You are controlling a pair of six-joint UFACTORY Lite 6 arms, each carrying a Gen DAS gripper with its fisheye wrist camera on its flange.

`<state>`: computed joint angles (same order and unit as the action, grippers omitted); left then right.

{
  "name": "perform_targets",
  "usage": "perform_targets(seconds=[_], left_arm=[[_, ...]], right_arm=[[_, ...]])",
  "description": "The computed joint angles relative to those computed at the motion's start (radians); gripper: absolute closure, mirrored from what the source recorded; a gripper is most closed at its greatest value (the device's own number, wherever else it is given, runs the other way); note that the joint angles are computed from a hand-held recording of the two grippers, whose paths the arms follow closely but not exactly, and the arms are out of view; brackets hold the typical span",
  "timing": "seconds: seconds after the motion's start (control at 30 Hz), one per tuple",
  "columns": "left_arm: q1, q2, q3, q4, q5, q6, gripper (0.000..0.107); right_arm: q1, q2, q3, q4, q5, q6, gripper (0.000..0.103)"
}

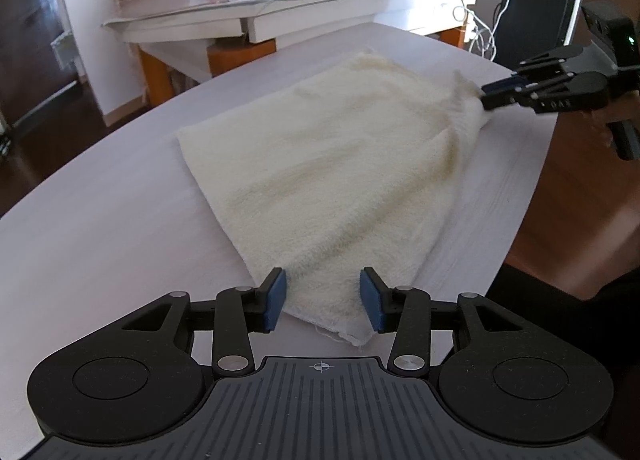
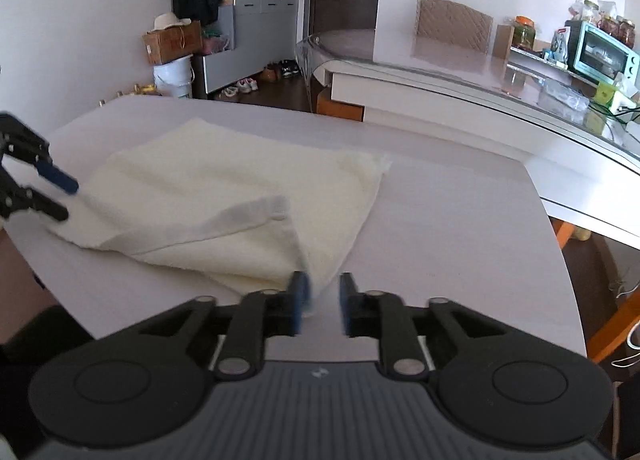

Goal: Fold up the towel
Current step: 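Pull the towel corners apart with both grippers to spread it flat, then release the towel with both grippers and lay it flat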

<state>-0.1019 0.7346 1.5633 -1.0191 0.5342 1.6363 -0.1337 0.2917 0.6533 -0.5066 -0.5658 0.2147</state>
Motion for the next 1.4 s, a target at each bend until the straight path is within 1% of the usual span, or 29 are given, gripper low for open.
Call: perform_targets(seconds=[0.1,0.13,0.17,0.2,0.27,0.4,0.5,0.53,0.57,0.63,0.7,0.73,0.83,0.97,1.0,1.07,1.13,1.17,1.2,1.23,1.27,1.33,1.4], left_arm=[[-0.004,-0.027,-0.035,0.006,-0.013,0.008,0.062],[-0.004,-0.034,-0.044,0.009,-0.015,0.01,0.062],[-0.003,-0.036,-0.047,0.013,-0.013,0.01,0.062],[-0.003,-0.044,-0.056,0.018,-0.012,0.008,0.062],[-0.004,-0.061,-0.077,0.029,-0.011,0.006,0.062],[-0.01,-0.088,-0.113,0.028,-0.018,0.021,0.06],[-0.01,-0.096,-0.126,0.017,-0.021,0.035,0.055],[-0.008,-0.096,-0.128,0.013,-0.018,0.039,0.054],[-0.007,-0.098,-0.131,0.007,-0.016,0.043,0.054],[0.003,-0.101,-0.134,-0.017,0.003,0.053,0.053],[-0.002,-0.112,-0.152,-0.037,-0.011,0.075,0.052],[-0.004,-0.118,-0.161,-0.045,-0.017,0.083,0.051],[-0.006,-0.135,-0.191,-0.092,-0.031,0.121,0.05],[0.002,-0.163,-0.226,-0.144,-0.036,0.16,0.049],[0.005,-0.172,-0.236,-0.16,-0.04,0.171,0.049],[0.012,-0.184,-0.248,-0.181,-0.047,0.177,0.049],[0.017,-0.191,-0.252,-0.213,-0.066,0.17,0.048],[0.019,-0.193,-0.253,-0.224,-0.072,0.17,0.045],[0.022,-0.194,-0.254,-0.249,-0.08,0.172,0.044],[0.023,-0.194,-0.253,-0.276,-0.092,0.174,0.039],[0.023,-0.194,-0.252,-0.294,-0.1,0.177,0.034],[0.016,-0.188,-0.248,-0.376,-0.149,0.194,0.028],[0.004,-0.186,-0.247,-0.434,-0.192,0.221,0.027]], right_arm=[[-0.019,-0.016,-0.028,-0.064,-0.054,0.097,0.077],[-0.025,-0.026,-0.038,-0.086,-0.072,0.127,0.071],[-0.033,-0.038,-0.047,-0.127,-0.084,0.174,0.063],[-0.039,-0.049,-0.056,-0.159,-0.094,0.21,0.06],[-0.03,-0.08,-0.09,-0.147,-0.095,0.191,0.059],[0.039,-0.19,-0.217,0.039,-0.079,-0.045,0.059],[0.094,-0.25,-0.29,0.17,-0.08,-0.175,0.058],[0.111,-0.266,-0.31,0.208,-0.079,-0.209,0.057],[0.127,-0.277,-0.326,0.248,-0.076,-0.246,0.054],[0.168,-0.297,-0.359,0.352,-0.078,-0.339,0.053],[0.227,-0.3,-0.385,0.494,-0.104,-0.477,0.048],[0.259,-0.291,-0.391,0.568,-0.123,-0.558,0.044],[0.347,-0.259,-0.413,0.721,-0.211,-0.733,0.044],[0.425,-0.247,-0.424,0.817,-0.267,-0.893,0.044],[0.444,-0.243,-0.425,0.84,-0.278,-0.932,0.045],[0.471,-0.236,-0.422,0.87,-0.291,-0.988,0.055],[0.478,-0.233,-0.42,0.868,-0.294,-1.014,0.057],[0.487,-0.229,-0.419,0.877,-0.299,-1.035,0.068],[0.495,-0.224,-0.417,0.889,-0.3,-1.055,0.076],[0.502,-0.22,-0.412,0.906,-0.297,-1.073,0.093],[0.506,-0.22,-0.41,0.915,-0.294,-1.085,0.096],[0.502,-0.232,-0.423,0.899,-0.308,-1.076,0.096],[0.501,-0.255,-0.434,0.898,-0.301,-1.079,0.096]])
